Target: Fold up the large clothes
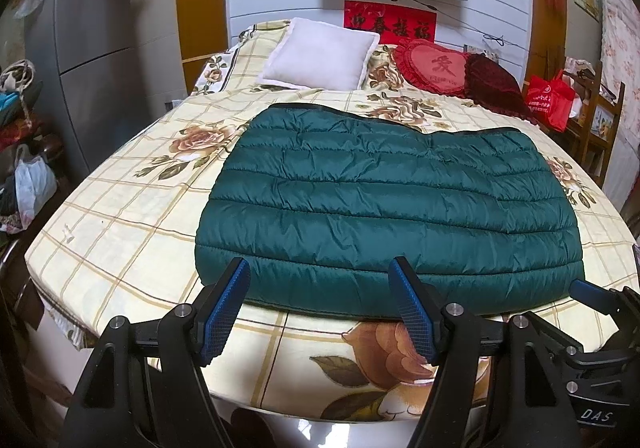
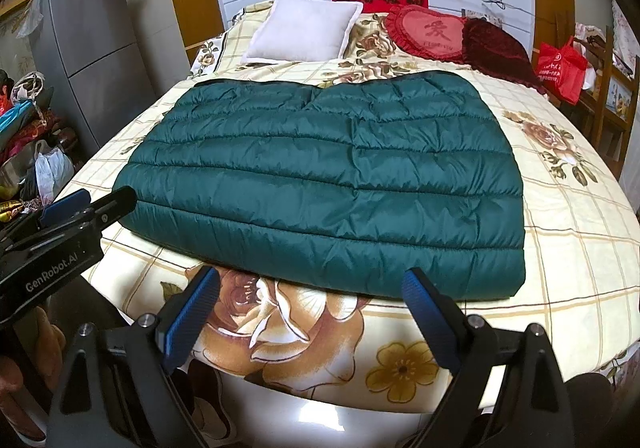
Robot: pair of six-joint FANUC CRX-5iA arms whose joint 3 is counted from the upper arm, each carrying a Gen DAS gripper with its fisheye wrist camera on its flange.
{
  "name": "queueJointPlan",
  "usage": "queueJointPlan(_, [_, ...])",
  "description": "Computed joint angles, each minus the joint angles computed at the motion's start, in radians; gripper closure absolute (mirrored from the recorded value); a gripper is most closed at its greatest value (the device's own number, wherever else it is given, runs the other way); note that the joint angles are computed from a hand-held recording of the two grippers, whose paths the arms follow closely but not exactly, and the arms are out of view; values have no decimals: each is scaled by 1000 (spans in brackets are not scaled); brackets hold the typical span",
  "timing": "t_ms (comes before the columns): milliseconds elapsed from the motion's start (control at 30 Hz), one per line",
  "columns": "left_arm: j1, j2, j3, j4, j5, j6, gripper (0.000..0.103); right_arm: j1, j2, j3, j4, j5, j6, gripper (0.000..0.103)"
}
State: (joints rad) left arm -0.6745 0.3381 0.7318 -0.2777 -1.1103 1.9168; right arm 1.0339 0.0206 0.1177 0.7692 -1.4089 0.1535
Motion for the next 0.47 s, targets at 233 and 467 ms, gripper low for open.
queueJointPlan(233, [3,-5,-14,4,15,5,22,-1,-4,-7,-8,4,-2,8])
queueJointPlan(467, [6,-3,-13,-1,14,5,22,-7,-8,-10,-12,7,-9,8])
